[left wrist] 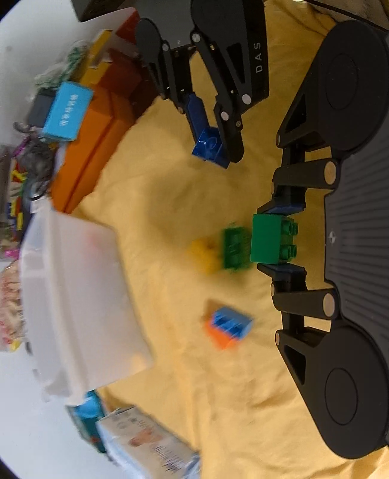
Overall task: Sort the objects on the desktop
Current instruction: 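Carry both blocks over the white bin and open both tools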
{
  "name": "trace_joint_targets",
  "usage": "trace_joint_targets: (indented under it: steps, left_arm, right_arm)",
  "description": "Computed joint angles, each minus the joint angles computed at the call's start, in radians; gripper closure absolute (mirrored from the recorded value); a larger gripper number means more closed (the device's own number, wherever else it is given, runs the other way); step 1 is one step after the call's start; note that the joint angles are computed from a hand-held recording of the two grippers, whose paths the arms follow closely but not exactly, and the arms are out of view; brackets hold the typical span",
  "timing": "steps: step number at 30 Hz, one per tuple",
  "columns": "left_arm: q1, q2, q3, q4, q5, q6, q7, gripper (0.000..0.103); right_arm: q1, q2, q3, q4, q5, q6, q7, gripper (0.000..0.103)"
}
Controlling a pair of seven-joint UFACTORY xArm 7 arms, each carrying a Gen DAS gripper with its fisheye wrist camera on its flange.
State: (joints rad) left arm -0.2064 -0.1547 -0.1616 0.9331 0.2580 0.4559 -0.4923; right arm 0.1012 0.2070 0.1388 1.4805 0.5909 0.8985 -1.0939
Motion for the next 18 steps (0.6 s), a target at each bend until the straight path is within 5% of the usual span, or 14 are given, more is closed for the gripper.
trace_joint_targets:
  steps: [8, 18]
  left_arm:
    - [0.055, 0.058, 0.003, 0.146, 0.197, -0.042, -0.059, 0.069]
    - [0.044, 0.24, 0.093, 0.444, 0.312, -0.065, -0.052, 0.069]
  right_arm:
    - [-0.001, 0.096, 0.026, 0.176, 0.034, -0.039, 0.023, 0.069]
    - [0.028, 0.344, 0.095, 0.594, -0.01, -0.1, 0.118, 0.069]
